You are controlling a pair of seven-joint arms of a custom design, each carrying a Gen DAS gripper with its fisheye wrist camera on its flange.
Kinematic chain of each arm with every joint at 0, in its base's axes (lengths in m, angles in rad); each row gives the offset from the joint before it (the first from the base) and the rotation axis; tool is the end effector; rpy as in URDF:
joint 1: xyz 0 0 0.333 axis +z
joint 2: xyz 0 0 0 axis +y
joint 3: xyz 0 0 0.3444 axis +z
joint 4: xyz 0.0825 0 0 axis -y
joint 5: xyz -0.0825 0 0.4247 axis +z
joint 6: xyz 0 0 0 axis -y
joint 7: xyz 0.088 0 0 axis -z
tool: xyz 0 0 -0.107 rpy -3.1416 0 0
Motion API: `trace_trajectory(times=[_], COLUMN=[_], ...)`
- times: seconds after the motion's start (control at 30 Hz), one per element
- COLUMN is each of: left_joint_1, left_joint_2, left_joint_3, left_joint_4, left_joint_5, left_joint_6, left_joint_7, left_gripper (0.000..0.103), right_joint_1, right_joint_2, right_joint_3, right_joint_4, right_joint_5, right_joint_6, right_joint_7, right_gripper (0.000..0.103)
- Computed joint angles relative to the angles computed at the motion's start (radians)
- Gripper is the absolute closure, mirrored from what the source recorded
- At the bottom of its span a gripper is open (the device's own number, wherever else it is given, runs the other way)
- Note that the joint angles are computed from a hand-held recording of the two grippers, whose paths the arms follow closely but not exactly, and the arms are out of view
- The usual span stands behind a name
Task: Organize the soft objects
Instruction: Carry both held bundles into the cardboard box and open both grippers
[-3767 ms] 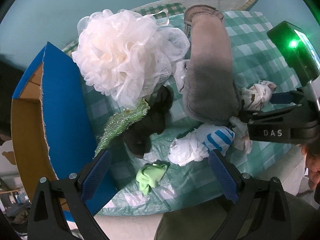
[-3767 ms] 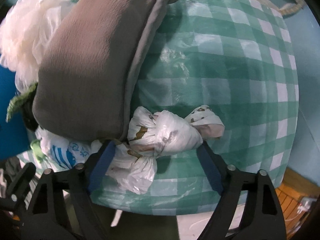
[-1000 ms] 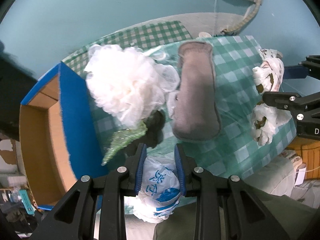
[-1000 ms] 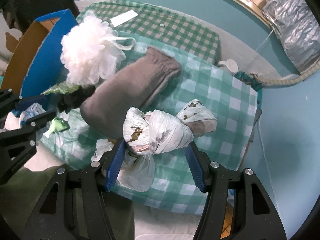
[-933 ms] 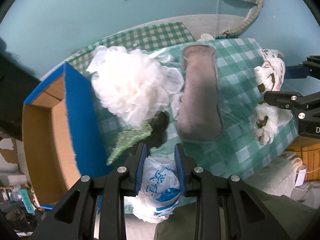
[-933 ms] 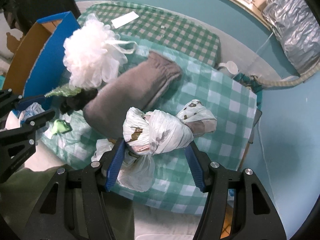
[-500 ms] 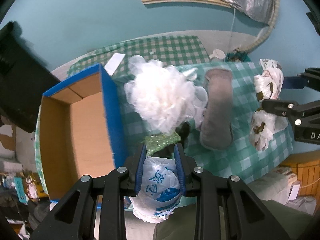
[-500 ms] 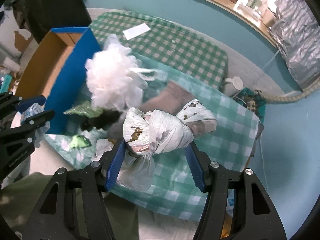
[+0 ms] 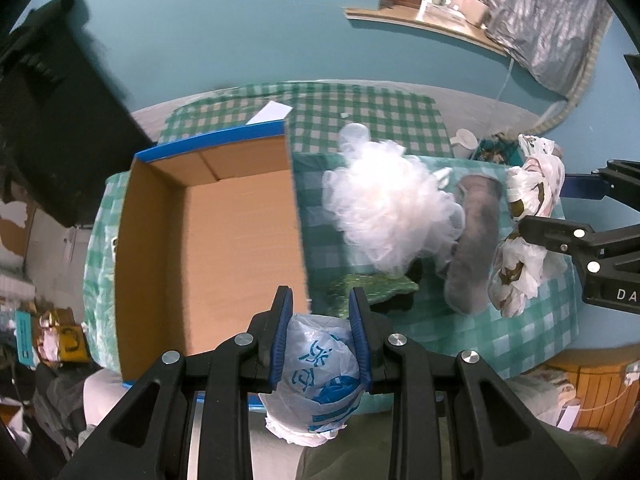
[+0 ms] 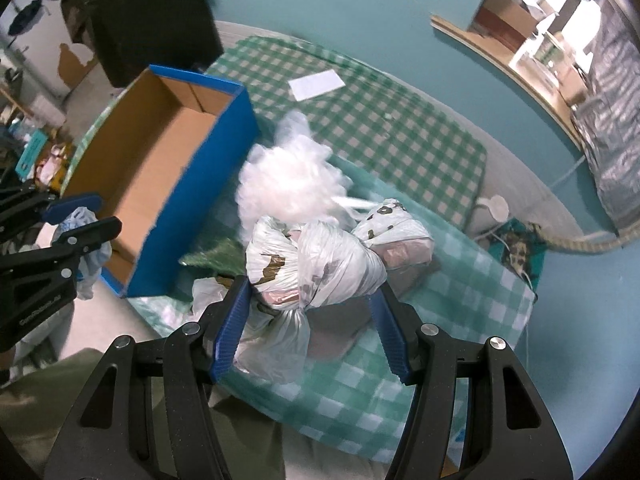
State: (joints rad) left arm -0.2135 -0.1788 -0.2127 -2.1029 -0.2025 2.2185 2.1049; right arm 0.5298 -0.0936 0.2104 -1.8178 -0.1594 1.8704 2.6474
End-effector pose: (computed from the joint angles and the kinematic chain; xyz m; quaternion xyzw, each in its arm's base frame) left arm 0.5078 -0.2441 0.5382 -0.3417 0.9259 -0.1488 0.0612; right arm 0.4373 0.3896 0.6071 -0.5898 0.7996 -0.0779 0.0817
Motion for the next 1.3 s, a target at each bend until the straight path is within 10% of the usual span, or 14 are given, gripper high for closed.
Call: trace_trajectory(times=[1.3], left_joint_1=[0.106], left_joint_2=[0.215], left_joint_3=[0.055], left_joint_4=[0.123], left_joint_5=[0.12], left_joint_6=[0.011], left_joint_7=[-0.081], left_gripper=[0.074], right_joint_1=[0.072], right_joint_2=[0.609], right_joint_3=[-0.069], right_joint_4=[0.705], right_joint_5=[0.042], right_joint_6=[-0.043], right_joint_7=[-0.302], right_gripper=[0.042])
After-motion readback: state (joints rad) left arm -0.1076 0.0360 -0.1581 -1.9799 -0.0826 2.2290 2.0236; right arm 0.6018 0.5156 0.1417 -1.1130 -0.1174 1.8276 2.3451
